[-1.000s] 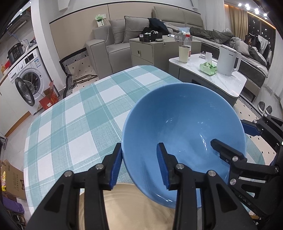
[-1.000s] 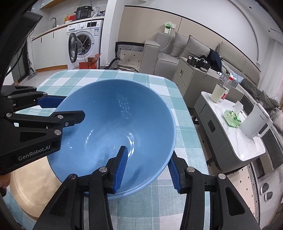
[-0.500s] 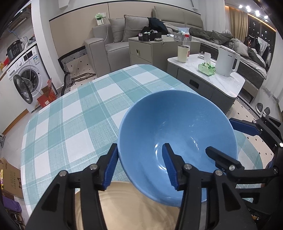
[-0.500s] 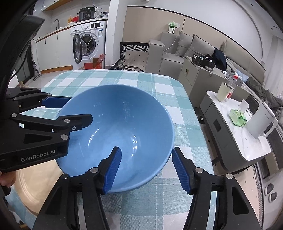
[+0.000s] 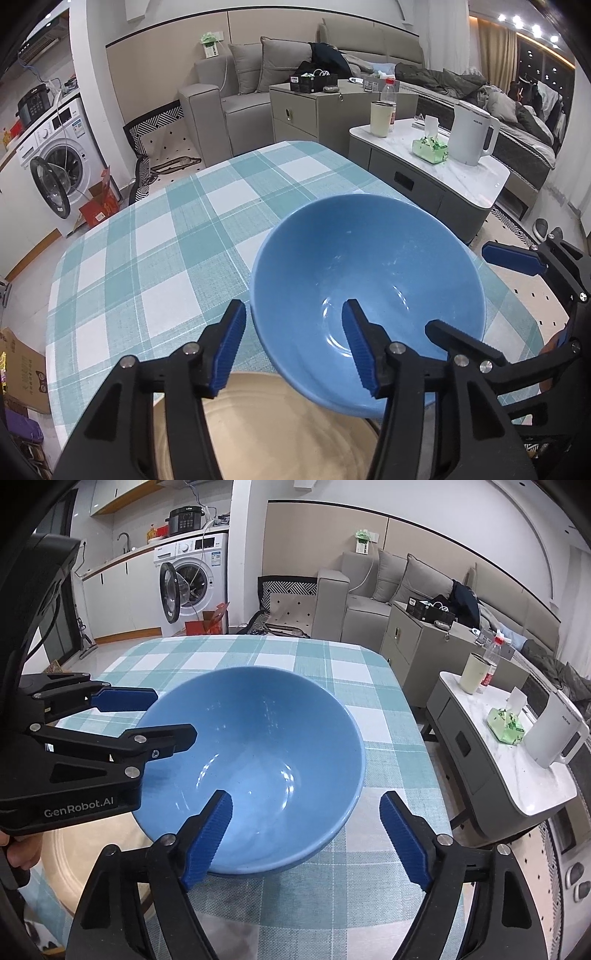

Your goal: Organize plates and bowls

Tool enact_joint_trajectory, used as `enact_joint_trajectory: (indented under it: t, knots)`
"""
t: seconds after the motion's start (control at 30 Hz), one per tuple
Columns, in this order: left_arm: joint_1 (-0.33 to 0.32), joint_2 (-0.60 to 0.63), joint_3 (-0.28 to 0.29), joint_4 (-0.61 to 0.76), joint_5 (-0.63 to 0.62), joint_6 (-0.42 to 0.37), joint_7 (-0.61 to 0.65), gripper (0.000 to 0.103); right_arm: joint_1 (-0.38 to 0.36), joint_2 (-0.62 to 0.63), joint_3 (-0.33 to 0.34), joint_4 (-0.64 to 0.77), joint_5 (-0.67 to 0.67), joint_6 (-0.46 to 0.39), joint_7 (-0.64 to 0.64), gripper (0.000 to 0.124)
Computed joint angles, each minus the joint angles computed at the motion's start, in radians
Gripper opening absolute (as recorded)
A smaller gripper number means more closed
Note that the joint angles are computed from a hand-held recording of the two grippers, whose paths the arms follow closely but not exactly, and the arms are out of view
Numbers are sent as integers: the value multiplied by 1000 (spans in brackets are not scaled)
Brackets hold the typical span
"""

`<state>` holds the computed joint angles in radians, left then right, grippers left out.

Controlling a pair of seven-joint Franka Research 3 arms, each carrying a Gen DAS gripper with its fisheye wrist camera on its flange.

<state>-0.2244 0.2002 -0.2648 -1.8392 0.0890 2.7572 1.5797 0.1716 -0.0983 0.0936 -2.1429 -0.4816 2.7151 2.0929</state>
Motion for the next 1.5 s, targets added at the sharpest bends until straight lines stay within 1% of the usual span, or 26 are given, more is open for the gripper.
enact_joint_trajectory:
  t: [0.13, 0.23, 0.37, 0.5, 0.63, 0.7, 0.73, 0.77, 0.83, 0.87, 0.9, 1.03, 1.07, 1.2, 1.27, 1.33, 1.43, 1.5]
  knots:
    - [1, -16, 2, -20, 2, 17, -7, 55, -2, -14, -5, -14, 32, 22, -16, 89]
    - [-1, -29, 7, -36, 15, 33, -20, 55, -6, -27, -6, -31, 60, 64, -40, 91]
    - [6, -48, 4, -61, -3, 51, -12, 55, -25, -54, 7, -65, 67, 135, -49, 95]
    - [12, -72, 2, -93, -24, 78, 1, 55, -49, -72, 32, -81, 54, 168, -49, 97]
    - [10, -96, 9, -129, -22, 125, -11, 56, -59, -84, 46, -95, 66, 196, -63, 98]
    - [11, -104, 10, -141, -28, 140, -15, 57, -66, -88, 54, -98, 70, 203, -70, 99]
    - [12, -107, 10, -146, -32, 146, -15, 63, -69, -90, 58, -99, 70, 204, -72, 99]
    - [9, -112, 17, -154, -17, 160, -36, 81, -73, -91, 63, -100, 69, 206, -72, 99]
    - [-4, -123, 40, -182, 69, 223, -123, 99, -77, -94, 67, -104, 74, 214, -75, 100]
    - [-9, -128, 53, -195, 123, 257, -170, 101, -79, -96, 68, -106, 77, 216, -78, 100]
    - [-8, -132, 57, -199, 153, 268, -192, 101, -82, -97, 71, -107, 79, 218, -78, 100]
    - [11, -144, 40, -215, 117, 283, -167, 102, -83, -100, 73, -112, 95, 227, -91, 101]
    - [12, -148, 43, -221, 126, 292, -179, 103, -78, -104, 68, -120, 110, 242, -103, 102]
    - [15, -170, 55, -251, 175, 328, -237, 103, -89, -117, 78, -138, 137, 281, -127, 102]
    - [15, -180, 71, -261, 275, 341, -335, 103, -99, -122, 88, -144, 146, 294, -134, 102]
    - [22, -192, 76, -276, 343, 361, -398, 103, -109, -128, 97, -153, 156, 316, -140, 102]
    - [38, -213, 75, -304, 393, 390, -445, 103, -108, -137, 98, -168, 193, 339, -176, 102]
    - [65, -229, 69, -319, 492, 409, -538, 103, -111, -145, 102, -182, 217, 363, -198, 102]
